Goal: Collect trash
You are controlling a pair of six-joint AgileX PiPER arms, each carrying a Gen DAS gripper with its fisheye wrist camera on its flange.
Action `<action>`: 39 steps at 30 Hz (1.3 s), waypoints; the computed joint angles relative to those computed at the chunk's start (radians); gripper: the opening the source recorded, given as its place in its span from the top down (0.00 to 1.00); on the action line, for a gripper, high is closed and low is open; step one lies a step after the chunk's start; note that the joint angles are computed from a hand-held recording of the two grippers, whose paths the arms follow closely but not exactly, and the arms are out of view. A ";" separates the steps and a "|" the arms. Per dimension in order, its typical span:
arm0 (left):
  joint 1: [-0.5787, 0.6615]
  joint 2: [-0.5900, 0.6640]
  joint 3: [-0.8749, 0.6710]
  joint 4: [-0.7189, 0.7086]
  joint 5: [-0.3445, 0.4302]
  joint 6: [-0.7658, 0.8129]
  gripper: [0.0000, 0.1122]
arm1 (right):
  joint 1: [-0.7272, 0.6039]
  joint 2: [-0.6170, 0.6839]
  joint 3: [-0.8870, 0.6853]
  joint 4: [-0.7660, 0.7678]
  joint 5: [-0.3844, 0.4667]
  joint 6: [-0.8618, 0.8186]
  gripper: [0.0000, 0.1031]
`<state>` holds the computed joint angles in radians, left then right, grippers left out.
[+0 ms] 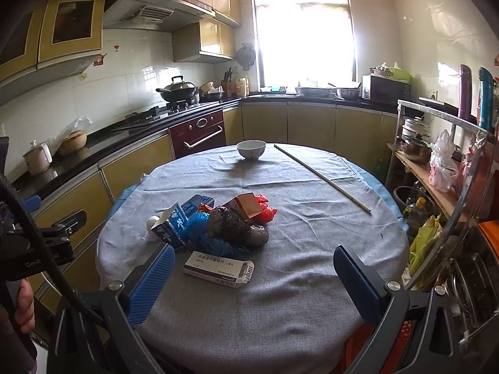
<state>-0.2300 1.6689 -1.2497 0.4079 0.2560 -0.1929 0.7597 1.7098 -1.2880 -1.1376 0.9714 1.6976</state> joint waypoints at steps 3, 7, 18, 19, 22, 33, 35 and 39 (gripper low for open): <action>0.002 0.001 0.001 -0.007 -0.001 0.008 0.08 | -0.007 -0.003 -0.010 0.041 -0.004 -0.037 0.00; 0.002 0.002 0.001 -0.006 -0.001 0.008 0.08 | -0.011 0.000 -0.020 0.071 -0.004 -0.071 0.00; 0.003 0.007 0.004 -0.002 -0.004 0.005 0.08 | -0.015 0.010 -0.040 0.107 -0.008 -0.109 0.00; 0.003 0.007 0.004 -0.003 -0.004 0.005 0.08 | -0.016 0.009 -0.043 0.114 -0.011 -0.114 0.00; 0.004 0.009 0.007 0.000 -0.005 0.002 0.08 | -0.016 0.007 -0.033 0.100 -0.024 -0.094 0.00; 0.030 0.093 -0.047 -0.034 0.019 0.031 0.08 | -0.064 0.048 -0.024 0.095 -0.158 -0.104 0.00; 0.041 0.124 -0.076 -0.070 0.037 0.067 0.08 | -0.095 0.069 -0.032 0.130 -0.218 -0.142 0.00; 0.068 0.193 -0.142 -0.128 0.078 0.126 0.08 | -0.148 0.123 -0.055 0.194 -0.311 -0.233 0.00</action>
<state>-0.1620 1.8620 -1.3921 0.2796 0.3339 -0.0665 0.6116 1.8331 -1.3429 -0.9436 0.6607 1.4646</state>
